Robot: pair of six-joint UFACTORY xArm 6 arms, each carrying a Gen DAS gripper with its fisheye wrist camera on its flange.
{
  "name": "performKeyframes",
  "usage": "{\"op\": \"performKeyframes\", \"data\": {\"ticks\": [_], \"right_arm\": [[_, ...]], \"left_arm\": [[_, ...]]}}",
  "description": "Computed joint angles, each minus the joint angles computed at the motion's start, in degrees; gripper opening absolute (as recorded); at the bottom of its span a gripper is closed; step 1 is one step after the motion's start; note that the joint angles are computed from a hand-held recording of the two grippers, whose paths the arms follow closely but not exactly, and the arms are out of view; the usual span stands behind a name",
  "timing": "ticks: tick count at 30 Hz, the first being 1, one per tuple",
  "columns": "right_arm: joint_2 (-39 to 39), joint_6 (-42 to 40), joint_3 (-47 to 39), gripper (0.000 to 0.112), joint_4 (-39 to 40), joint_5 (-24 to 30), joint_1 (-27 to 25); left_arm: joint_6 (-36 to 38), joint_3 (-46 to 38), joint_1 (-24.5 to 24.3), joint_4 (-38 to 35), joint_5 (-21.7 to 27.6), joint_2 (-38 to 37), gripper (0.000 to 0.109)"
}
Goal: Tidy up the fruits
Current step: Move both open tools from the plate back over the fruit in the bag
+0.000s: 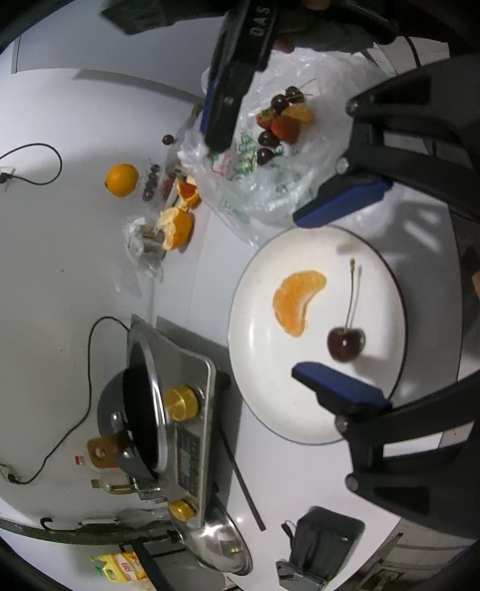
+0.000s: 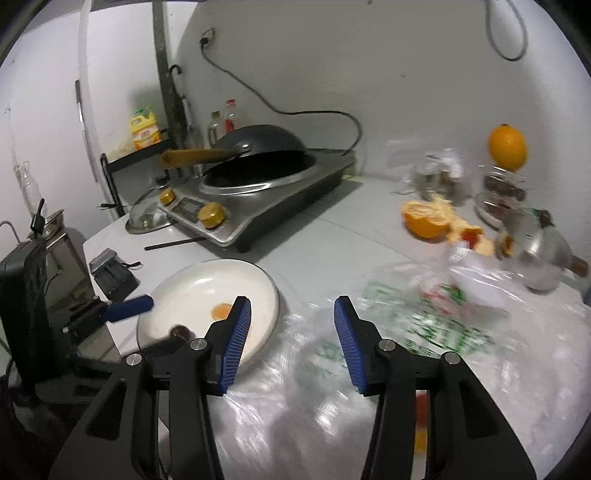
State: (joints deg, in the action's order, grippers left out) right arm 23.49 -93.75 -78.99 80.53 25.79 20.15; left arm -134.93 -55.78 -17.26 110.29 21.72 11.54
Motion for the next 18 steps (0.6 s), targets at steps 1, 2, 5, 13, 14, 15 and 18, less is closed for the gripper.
{"op": "performKeyframes", "data": {"ticks": [1, 2, 5, 13, 14, 15, 18], "right_arm": [[-0.6, -0.92, 0.8, 0.05, 0.88, -0.04, -0.86], [-0.94, -1.62, 1.31, 0.05, 1.6, -0.08, -1.48], [-1.53, -3.5, 2.25, 0.05, 3.6, -0.36, -3.42], [-1.54, -6.53, 2.68, 0.05, 6.79, -0.39, -8.73], [-1.38, -6.68, 2.53, 0.05, 6.87, -0.39, -9.18], [-1.28, -6.98, 2.46, 0.05, 7.06, -0.38, -9.69], [-0.93, -7.41, 2.34, 0.05, 7.29, -0.38, -11.05]], "left_arm": [[0.23, -0.33, -0.38, -0.2, 0.13, 0.09, 0.076], [0.52, -0.71, -0.8, -0.45, 0.31, 0.22, 0.076], [1.85, -2.63, -2.0, -0.89, 0.25, 1.13, 0.076], [9.27, -9.83, -4.85, -5.95, -0.67, 6.23, 0.076], [10.06, -10.52, -5.1, -6.64, -0.76, 6.8, 0.076], [10.7, -11.23, -5.33, -7.15, -0.89, 7.34, 0.076], [13.25, -13.45, -6.07, -9.23, -1.17, 8.99, 0.076]]}}
